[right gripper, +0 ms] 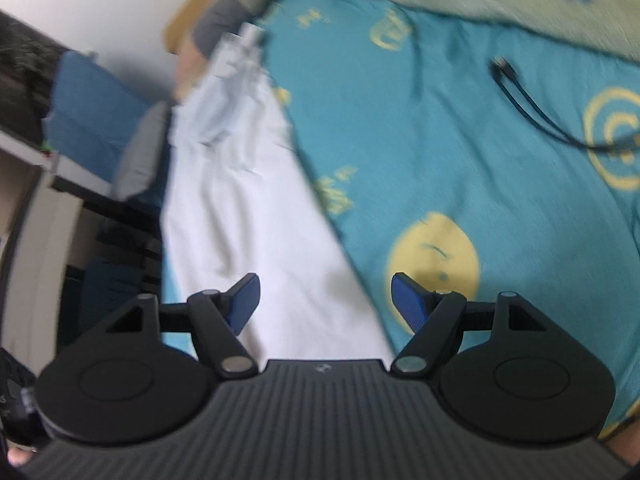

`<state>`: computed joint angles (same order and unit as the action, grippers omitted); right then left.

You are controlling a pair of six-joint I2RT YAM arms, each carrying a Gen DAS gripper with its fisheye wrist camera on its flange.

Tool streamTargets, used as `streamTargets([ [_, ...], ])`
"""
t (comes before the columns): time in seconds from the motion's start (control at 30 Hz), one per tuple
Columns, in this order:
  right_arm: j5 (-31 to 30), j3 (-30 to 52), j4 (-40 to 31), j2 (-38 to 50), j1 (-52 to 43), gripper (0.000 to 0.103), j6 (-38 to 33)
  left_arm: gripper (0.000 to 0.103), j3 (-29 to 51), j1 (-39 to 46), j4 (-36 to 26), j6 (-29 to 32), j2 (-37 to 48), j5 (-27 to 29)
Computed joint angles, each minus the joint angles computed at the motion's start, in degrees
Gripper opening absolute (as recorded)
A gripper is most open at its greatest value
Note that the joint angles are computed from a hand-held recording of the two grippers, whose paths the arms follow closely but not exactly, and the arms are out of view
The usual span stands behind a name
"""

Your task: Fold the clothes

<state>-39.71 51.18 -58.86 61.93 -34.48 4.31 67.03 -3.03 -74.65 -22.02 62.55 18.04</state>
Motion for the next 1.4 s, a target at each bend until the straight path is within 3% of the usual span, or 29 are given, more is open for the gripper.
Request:
streamTargets([
  [0.13,-0.5,-1.6,-0.3,0.2,-0.3,0.075,-0.6,0.067,-2.2,-0.6,2.0,-2.4,1.9,-3.2],
  [0.23,-5.2,-1.6,-4.2,2.3,-1.6,0.074,-3.0,0.072,-2.0,-6.0,3.1,-4.3,3.3,-6.1],
  [0.33,-8.2,-1.7,-8.3,3.4,-1.6,0.074,-5.5,0.076,-2.3,-4.7,3.2,-3.9,3.7,-4.8],
  [0.57,-10.1,-1.0,-14.9,1.7,1.0,0.074,-9.9,0.073,-3.5,-3.8,2.6,-2.7,2.4,-3.4],
  [0.67,-6.6,-1.4,-12.6,-3.4,1.2,0.071,-6.4,0.049,-4.0,-3.0,2.8,-3.3,1.7,-3.0],
  [0.73,-1.5,-1.6,-9.5,-8.5,2.6,0.071,-3.3,0.021,-4.4,-2.6,3.2,-3.4,0.9,-2.8],
  [0.8,2.6,-2.2,-7.1,-10.7,3.5,0.072,-1.2,0.005,-4.8,-2.3,3.6,-3.5,0.1,-2.6],
  [0.9,4.8,-2.6,-7.2,-8.6,3.5,0.071,-0.3,0.003,-5.1,-2.1,4.5,-4.2,-1.8,-3.7],
  [1.07,1.0,-3.3,-8.3,-5.8,-1.1,0.070,-1.6,0.003,-4.7,-1.9,4.8,-6.1,-2.7,-6.2],
  [1.17,-0.8,-3.4,-9.9,-5.1,1.4,0.080,-3.1,0.011,-4.3,-3.2,3.7,-7.6,-1.5,-7.4],
  [1.23,-3.1,-3.3,-11.9,-3.6,3.0,0.081,-5.5,0.038,-4.7,-3.6,3.0,-8.3,-0.9,-7.3],
  [1.4,-7.9,-3.4,-16.3,0.2,2.4,0.080,-10.0,0.074,-4.1,-3.8,0.6,-5.9,1.6,-3.9],
])
